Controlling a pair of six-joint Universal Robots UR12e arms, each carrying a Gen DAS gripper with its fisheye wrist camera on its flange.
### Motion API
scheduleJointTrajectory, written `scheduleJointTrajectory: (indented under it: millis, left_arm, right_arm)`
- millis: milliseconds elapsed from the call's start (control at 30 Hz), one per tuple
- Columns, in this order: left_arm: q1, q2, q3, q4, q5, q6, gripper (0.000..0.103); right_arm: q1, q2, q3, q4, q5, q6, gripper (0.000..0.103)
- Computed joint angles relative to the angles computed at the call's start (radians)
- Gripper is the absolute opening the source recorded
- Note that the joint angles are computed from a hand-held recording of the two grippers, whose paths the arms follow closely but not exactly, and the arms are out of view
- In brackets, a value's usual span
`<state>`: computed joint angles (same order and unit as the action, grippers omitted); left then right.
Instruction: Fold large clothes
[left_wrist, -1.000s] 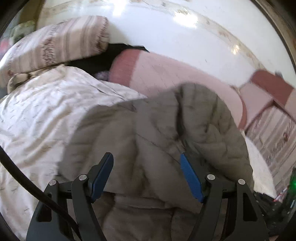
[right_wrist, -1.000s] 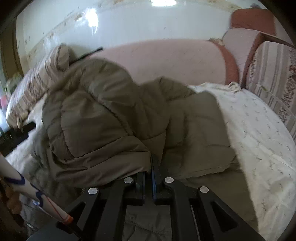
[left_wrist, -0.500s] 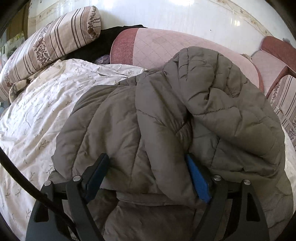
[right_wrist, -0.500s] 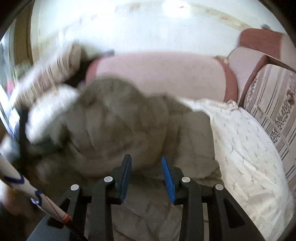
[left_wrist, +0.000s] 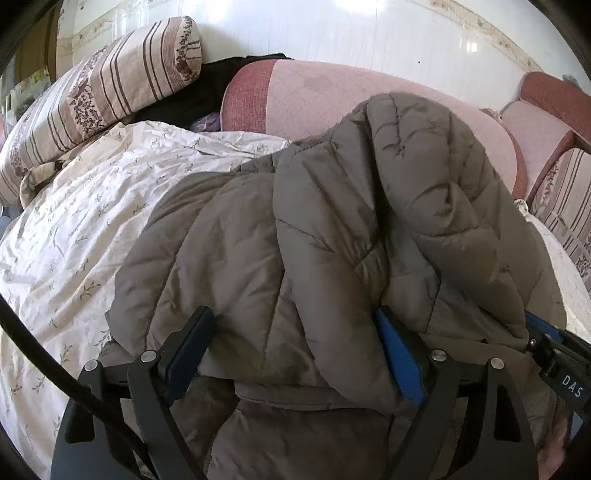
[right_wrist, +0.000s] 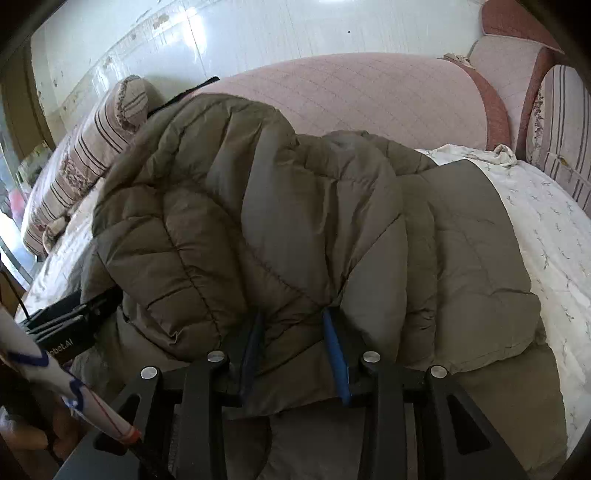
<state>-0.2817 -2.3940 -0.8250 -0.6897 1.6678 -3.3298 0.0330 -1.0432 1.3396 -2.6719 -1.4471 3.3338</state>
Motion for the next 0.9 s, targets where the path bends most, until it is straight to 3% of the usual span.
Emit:
scheduleJointTrajectory:
  millis: [200,333,433,567,767,833,900]
  left_arm:
    - [-0.009,0.034,-0.071,0.188,0.011,0.016,0.087]
    - [-0.015,0.017,-0.043,0.107,-0.055,0.079,0.087]
    - [-0.02,-0.002,-0.004,0.021,-0.038,0.103,0.087]
    - [-0.021,-0.003,-0.005,0.023,-0.029,0.107,0.087]
    - [-0.023,0.001,-0.014,0.028,-0.026,0.099,0.087]
    - [-0.019,-0.003,-0.005,0.02,-0.028,0.099,0.087]
    - [-0.019,-0.005,-0.002,0.015,-0.026,0.102,0.088]
  right_arm:
    - [0.003,0.003,-0.003,-0.003,-0.006,0.003,0.037]
    - [0.002,0.005,-0.005,-0.005,-0.012,-0.003,0.038]
    - [0.002,0.0,0.005,-0.011,-0.01,-0.003,0.038]
    - [0.004,-0.007,0.01,-0.024,-0.014,-0.001,0.038]
    - [0.007,-0.031,0.052,-0.168,0.043,-0.022,0.038]
    - [0.007,-0.025,0.043,-0.123,0.085,-0.042,0.038]
    - [0.015,-0.013,0.024,-0.053,0.052,-0.06,0.038]
